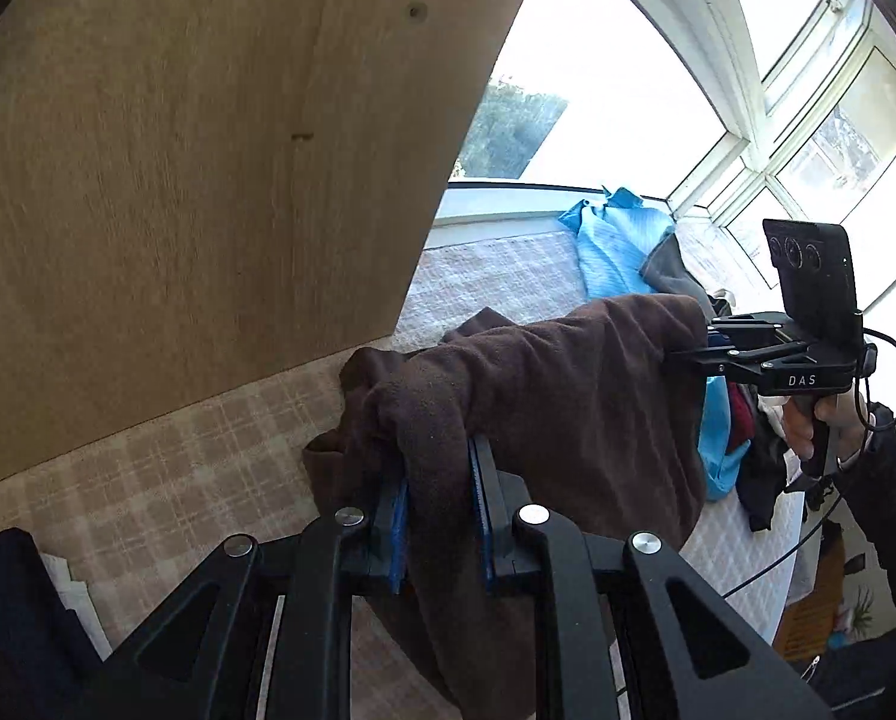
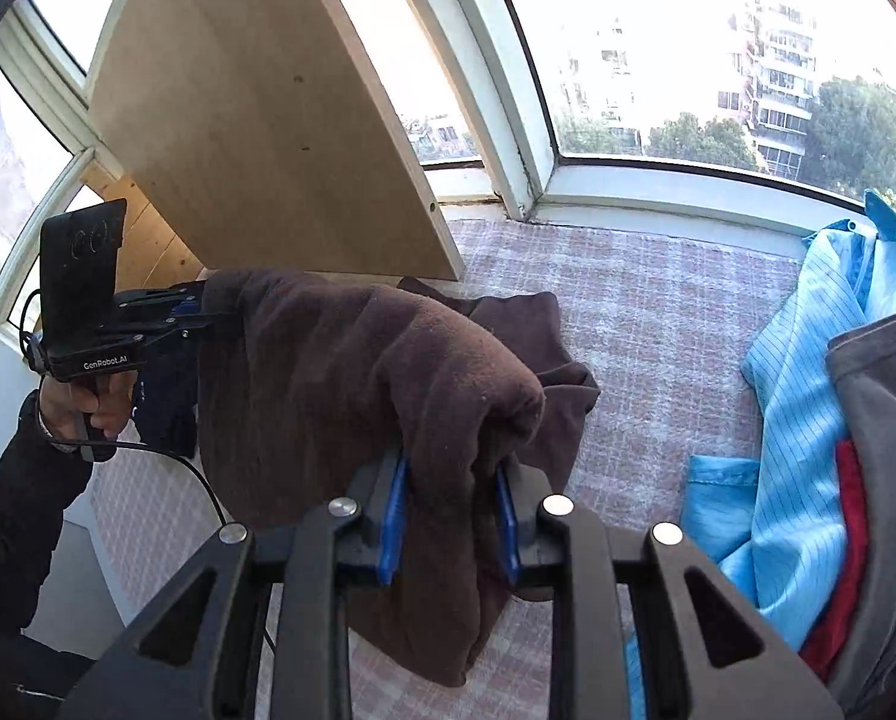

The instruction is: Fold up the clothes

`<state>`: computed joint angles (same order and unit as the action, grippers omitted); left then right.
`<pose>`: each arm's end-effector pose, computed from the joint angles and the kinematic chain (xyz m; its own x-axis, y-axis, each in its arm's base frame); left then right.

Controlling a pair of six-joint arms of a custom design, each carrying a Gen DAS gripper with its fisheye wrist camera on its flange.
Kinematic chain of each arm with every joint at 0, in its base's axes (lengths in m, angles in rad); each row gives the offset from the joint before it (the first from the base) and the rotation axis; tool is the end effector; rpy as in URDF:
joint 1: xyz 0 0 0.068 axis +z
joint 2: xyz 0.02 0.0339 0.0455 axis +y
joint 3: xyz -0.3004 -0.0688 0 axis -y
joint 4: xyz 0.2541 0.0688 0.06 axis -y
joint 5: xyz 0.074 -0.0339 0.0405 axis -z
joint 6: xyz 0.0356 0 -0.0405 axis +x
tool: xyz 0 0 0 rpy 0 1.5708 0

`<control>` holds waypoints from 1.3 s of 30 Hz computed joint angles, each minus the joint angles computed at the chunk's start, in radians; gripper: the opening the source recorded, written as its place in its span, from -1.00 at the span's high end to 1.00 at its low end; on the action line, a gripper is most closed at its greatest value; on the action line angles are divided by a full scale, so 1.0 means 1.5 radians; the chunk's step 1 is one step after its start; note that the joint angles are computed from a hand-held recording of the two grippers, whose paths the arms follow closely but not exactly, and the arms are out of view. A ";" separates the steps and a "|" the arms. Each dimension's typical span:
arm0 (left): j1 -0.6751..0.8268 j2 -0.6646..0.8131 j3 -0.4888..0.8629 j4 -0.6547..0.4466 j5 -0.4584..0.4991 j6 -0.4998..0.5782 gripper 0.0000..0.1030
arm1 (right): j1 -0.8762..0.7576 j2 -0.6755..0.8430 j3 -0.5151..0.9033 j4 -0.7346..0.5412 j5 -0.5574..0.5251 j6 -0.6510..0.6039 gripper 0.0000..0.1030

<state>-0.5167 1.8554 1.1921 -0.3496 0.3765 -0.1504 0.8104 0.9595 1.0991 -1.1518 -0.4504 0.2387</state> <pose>0.3398 -0.2081 0.2018 -0.8235 0.3076 -0.4767 0.5110 0.7672 -0.3877 0.0901 0.1172 0.3643 -0.7597 -0.4898 -0.4277 -0.6501 0.5857 0.4840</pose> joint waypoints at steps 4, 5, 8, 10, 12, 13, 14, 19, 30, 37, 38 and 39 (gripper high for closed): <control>0.028 0.130 0.082 -0.014 0.022 0.010 0.58 | -0.042 0.144 -0.043 0.089 -0.025 -0.056 0.53; 0.034 0.137 0.080 -0.005 0.038 0.006 0.55 | -0.046 0.173 -0.051 0.105 -0.027 -0.063 0.50; 0.044 0.118 0.056 0.004 0.039 0.007 0.35 | -0.069 0.240 -0.063 0.129 -0.060 -0.079 0.28; 0.043 0.079 0.024 0.007 0.004 0.016 -0.04 | -0.099 0.241 -0.066 0.120 -0.090 -0.091 0.13; 0.054 0.036 -0.017 0.009 0.020 0.017 -0.25 | -0.129 0.222 -0.066 0.087 -0.109 -0.115 0.12; 0.062 0.019 -0.034 0.009 0.042 0.014 -0.31 | -0.144 0.211 -0.067 0.070 -0.119 -0.128 0.07; 0.065 0.015 -0.041 0.005 0.053 0.005 -0.35 | -0.159 0.201 -0.070 0.049 -0.131 -0.144 -0.06; 0.067 0.063 -0.038 0.011 0.091 -0.037 -0.36 | -0.184 0.208 -0.114 0.027 -0.190 -0.166 -0.17; 0.019 0.155 0.039 0.009 0.076 -0.061 -0.58 | -0.119 0.219 -0.140 0.143 -0.214 -0.095 -0.34; -0.025 0.165 0.054 0.045 0.038 -0.073 -0.25 | -0.061 0.209 -0.155 0.218 -0.208 -0.047 -0.19; -0.024 0.167 0.050 0.055 0.052 -0.076 0.00 | -0.059 0.212 -0.160 0.229 -0.216 -0.041 0.11; -0.022 0.169 0.045 0.071 0.072 -0.087 0.16 | -0.055 0.217 -0.167 0.245 -0.228 -0.028 0.19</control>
